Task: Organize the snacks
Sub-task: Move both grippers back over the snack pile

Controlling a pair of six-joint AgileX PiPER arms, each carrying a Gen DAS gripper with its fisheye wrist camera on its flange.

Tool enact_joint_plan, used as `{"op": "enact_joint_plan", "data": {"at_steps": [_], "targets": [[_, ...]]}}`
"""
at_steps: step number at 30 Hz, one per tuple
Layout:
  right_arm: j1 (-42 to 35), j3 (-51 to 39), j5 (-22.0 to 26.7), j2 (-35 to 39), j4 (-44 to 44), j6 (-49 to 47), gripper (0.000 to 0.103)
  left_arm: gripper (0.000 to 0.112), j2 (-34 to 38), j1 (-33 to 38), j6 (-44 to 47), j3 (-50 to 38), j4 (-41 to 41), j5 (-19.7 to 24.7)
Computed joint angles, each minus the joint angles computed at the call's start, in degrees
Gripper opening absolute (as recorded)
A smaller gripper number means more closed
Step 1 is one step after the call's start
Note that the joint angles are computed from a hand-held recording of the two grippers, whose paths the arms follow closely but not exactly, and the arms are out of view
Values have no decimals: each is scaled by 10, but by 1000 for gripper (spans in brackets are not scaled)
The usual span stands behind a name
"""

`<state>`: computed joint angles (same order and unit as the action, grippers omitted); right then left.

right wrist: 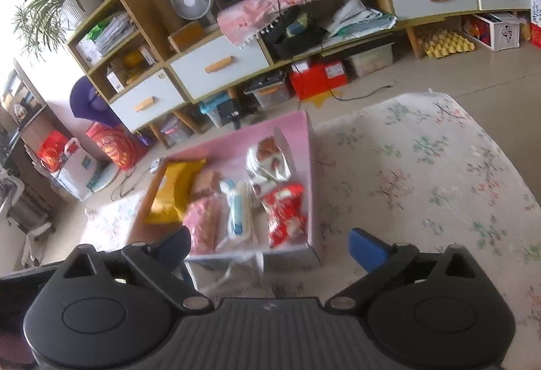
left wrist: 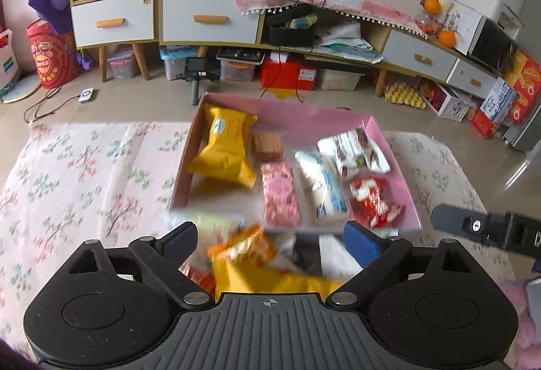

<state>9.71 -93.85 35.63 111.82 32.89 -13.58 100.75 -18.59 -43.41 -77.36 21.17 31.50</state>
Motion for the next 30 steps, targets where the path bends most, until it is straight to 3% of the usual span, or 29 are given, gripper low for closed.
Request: {"op": "enact_joint_plan", "data": {"at_steps": [11, 16, 21, 25, 30], "targets": [[28, 119, -55, -88, -11, -50, 91, 99, -93, -69, -166, 137, 154, 22], [33, 168, -86, -108, 22, -120, 91, 100, -113, -94, -320, 219, 294, -4], [36, 211, -112, -117, 33, -196, 91, 100, -115, -105, -394, 259, 376, -23], [35, 235, -132, -117, 33, -239, 91, 100, -110, -113, -437, 280, 404, -47], [31, 246, -120, -113, 52, -313, 91, 100, -89, -117, -528, 284, 448, -83]]}}
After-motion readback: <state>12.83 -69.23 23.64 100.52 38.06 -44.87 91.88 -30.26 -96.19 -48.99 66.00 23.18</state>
